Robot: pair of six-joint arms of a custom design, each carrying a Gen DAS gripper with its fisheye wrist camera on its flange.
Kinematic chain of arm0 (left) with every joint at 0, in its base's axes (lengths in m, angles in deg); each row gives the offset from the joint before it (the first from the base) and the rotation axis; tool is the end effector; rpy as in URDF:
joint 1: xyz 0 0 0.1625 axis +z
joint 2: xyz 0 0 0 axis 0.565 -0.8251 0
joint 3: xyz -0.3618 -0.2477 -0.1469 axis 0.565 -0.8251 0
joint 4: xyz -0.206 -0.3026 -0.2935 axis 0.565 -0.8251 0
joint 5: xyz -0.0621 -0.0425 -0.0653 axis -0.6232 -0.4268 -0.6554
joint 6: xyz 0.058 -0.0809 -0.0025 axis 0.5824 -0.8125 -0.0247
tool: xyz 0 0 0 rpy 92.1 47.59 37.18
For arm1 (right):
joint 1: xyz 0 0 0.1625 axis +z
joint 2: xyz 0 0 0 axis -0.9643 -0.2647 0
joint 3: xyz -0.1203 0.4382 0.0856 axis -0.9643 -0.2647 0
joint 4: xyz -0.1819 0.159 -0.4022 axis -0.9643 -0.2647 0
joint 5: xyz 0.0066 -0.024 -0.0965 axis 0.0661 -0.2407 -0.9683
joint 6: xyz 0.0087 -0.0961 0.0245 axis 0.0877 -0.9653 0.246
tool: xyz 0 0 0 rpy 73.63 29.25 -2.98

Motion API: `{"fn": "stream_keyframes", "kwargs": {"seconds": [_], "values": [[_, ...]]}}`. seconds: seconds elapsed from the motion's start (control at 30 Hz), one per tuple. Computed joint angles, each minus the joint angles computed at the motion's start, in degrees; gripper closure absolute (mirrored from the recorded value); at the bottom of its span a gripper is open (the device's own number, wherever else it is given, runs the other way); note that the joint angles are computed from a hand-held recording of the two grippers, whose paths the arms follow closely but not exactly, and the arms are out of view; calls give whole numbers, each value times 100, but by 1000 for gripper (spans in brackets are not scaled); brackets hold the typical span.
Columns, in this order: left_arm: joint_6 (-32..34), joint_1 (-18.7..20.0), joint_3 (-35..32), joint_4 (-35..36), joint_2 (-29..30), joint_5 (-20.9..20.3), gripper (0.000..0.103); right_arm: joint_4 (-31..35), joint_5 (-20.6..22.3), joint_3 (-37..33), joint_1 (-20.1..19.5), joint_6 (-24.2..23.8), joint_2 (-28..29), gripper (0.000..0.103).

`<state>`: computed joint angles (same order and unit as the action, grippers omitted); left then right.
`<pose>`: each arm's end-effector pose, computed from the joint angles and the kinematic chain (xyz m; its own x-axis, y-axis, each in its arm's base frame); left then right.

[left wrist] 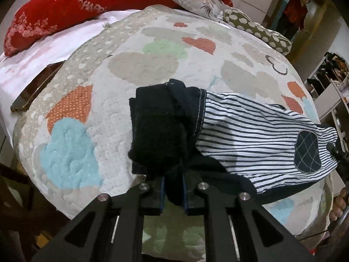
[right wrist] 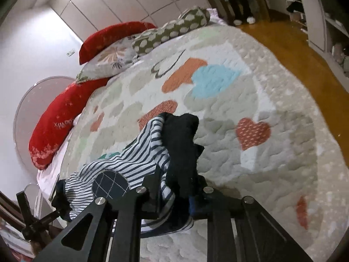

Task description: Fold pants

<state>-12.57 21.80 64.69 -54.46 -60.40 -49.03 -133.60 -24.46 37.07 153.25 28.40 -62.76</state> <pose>-0.2672 -0.7515 0.0927 -0.7941 0.1826 -0.5798 0.4032 0.8720 -0.2776 -0.0172 -0.6330 0.3566 -0.9138 0.3491 0.2076 0.0439 0.5930 -0.8040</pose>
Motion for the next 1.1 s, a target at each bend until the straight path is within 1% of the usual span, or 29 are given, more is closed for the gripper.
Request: {"fn": "stream_keyframes", "kwargs": {"seconds": [0.07,0.1,0.13,0.17,0.2,0.23,0.27,0.3,0.33,0.37,0.4,0.43,0.47,0.5,0.53,0.6,0.7,0.73,0.8,0.83,0.9,0.93,0.97,1.0,1.03,1.07,1.1], "values": [[18,-11,24,-40,11,68,85,-58,-7,86,-61,167,-53,84],[-18,-4,19,12,-4,36,84,-66,26,125,-110,247,-67,84],[-88,9,13,118,-50,-51,82,-35,25,139,-145,312,-72,81],[-218,27,13,284,-137,-177,77,24,-126,122,-153,418,-53,74],[-332,37,23,411,-225,-252,70,40,-191,135,-162,493,-72,68],[-423,37,59,501,-332,-314,68,54,-192,162,-180,587,-120,59],[-460,27,124,524,-465,-355,65,40,-191,218,-185,715,-214,55],[-443,3,185,490,-558,-320,63,-21,-246,283,-162,819,-318,55],[-401,-39,237,437,-633,-182,63,-97,-363,330,-112,868,-409,54],[-329,-95,283,341,-687,9,62,-224,-573,369,-13,811,-511,54],[-273,-130,287,255,-708,100,62,-364,-783,376,86,691,-556,54],[-245,-157,269,175,-708,115,61,-560,-1045,369,217,512,-568,54],[-240,-176,227,103,-688,45,58,-812,-1280,348,372,279,-548,54],[-217,-190,171,19,-640,-75,55,-948,-1306,326,481,116,-541,53],[-182,-200,125,-26,-590,-141,54,-944,-1171,307,545,48,-552,53],[-83,-253,-10,-4,-407,-204,54,-724,-499,260,612,11,-536,53],[252,-285,-126,-99,-132,-418,53,-170,137,43,655,-46,-256,53],[355,-280,-129,-180,-47,-425,53,-16,215,-54,656,-68,-127,53],[425,-228,-145,-298,127,-379,53,113,118,-254,659,-179,183,53],[392,-178,-149,-320,191,-360,53,44,26,-312,640,-204,309,53],[226,-40,-164,-266,297,-326,54,-376,-244,-290,547,-135,495,53],[312,38,-107,-449,305,-463,54,-564,-461,-270,472,-11,561,53],[450,46,-37,-649,289,-494,54,-649,-593,-220,393,147,569,53],[591,21,-25,-684,290,-447,53,-664,-553,-164,283,353,533,54],[658,8,-37,-656,299,-408,53,-654,-289,-61,121,544,439,56],[690,-6,-67,-605,313,-373,53,-699,138,61,-55,714,322,58],[610,-9,-102,-502,303,-390,53,-756,325,132,-121,805,245,58]]}}
